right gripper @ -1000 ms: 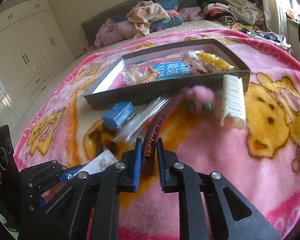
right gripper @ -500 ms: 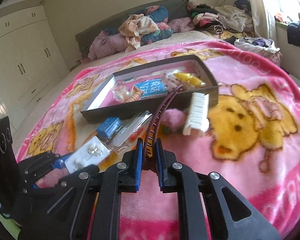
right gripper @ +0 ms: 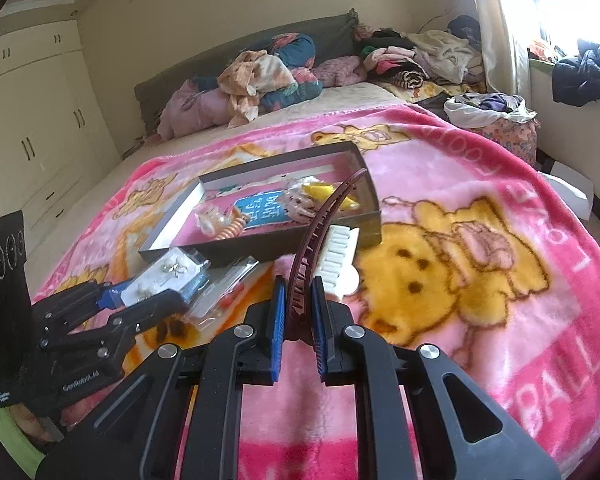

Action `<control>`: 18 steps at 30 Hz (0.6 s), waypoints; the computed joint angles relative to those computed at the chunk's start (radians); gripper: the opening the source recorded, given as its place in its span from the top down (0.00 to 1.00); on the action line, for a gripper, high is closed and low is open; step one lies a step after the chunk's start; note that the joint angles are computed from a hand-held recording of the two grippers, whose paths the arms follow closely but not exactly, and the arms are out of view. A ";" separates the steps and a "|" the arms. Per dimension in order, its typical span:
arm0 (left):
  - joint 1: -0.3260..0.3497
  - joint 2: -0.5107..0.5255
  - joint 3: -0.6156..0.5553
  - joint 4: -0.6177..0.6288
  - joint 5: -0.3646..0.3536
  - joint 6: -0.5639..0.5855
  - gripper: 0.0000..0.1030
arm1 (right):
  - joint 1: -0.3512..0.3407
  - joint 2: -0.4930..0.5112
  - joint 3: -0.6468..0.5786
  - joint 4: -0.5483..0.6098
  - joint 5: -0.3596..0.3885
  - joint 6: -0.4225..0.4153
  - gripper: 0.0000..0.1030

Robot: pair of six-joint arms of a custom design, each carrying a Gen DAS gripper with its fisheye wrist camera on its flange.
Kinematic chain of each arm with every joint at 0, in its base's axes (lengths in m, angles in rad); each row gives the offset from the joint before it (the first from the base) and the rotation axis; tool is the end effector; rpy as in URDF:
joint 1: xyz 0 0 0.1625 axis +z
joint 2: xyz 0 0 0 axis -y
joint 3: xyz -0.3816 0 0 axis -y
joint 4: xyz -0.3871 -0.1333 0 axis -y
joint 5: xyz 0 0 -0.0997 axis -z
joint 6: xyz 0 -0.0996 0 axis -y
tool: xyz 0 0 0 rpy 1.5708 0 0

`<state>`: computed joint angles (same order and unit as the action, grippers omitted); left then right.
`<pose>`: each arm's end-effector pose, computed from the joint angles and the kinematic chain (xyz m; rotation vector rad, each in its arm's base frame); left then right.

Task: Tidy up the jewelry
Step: 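Carry the earring card and maroon clip over the box with both tools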

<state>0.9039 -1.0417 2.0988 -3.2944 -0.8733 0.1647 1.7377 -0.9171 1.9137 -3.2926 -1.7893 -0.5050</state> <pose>-0.1595 -0.5215 0.1564 0.7032 2.3515 -1.0365 0.2067 -0.5548 0.1338 0.7711 -2.5436 0.9441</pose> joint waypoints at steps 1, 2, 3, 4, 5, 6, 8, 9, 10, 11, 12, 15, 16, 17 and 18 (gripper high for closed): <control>0.003 0.007 -0.014 0.002 -0.003 0.004 0.71 | 0.000 0.001 -0.004 -0.001 -0.003 0.000 0.88; 0.006 0.012 -0.024 0.006 -0.008 0.008 0.71 | -0.001 0.002 -0.007 -0.002 -0.004 -0.002 0.88; 0.008 0.017 -0.033 0.004 -0.010 0.013 0.71 | 0.001 0.004 -0.012 -0.002 -0.007 -0.002 0.88; 0.010 0.025 -0.045 0.002 -0.012 0.020 0.71 | 0.002 0.008 -0.018 -0.004 -0.011 -0.006 0.88; 0.013 0.031 -0.055 0.001 -0.015 0.025 0.71 | 0.002 0.010 -0.022 -0.002 -0.012 -0.008 0.88; 0.015 0.036 -0.064 0.001 -0.015 0.029 0.71 | 0.002 0.013 -0.028 0.001 -0.013 -0.008 0.88; 0.021 0.046 -0.085 0.002 -0.020 0.032 0.71 | 0.001 0.015 -0.034 0.002 -0.014 -0.009 0.88; 0.023 0.051 -0.095 0.001 -0.021 0.035 0.72 | 0.000 0.018 -0.039 0.005 -0.014 -0.009 0.88; 0.026 0.058 -0.110 0.004 -0.023 0.038 0.71 | -0.001 0.021 -0.047 0.009 -0.015 -0.010 0.88; 0.029 0.062 -0.118 0.003 -0.024 0.042 0.72 | -0.001 0.022 -0.048 0.009 -0.015 -0.011 0.88; 0.032 0.070 -0.132 0.002 -0.025 0.047 0.72 | -0.001 0.024 -0.054 0.012 -0.016 -0.013 0.88; 0.040 0.086 -0.160 0.001 -0.028 0.059 0.72 | -0.003 0.032 -0.080 0.027 -0.014 -0.014 0.88; 0.044 0.092 -0.171 0.002 -0.030 0.062 0.72 | -0.002 0.038 -0.094 0.034 -0.014 -0.013 0.88; 0.046 0.096 -0.180 0.002 -0.030 0.064 0.72 | -0.003 0.040 -0.101 0.038 -0.014 -0.014 0.88; 0.051 0.103 -0.194 0.005 -0.031 0.065 0.72 | -0.002 0.044 -0.110 0.041 -0.013 -0.014 0.88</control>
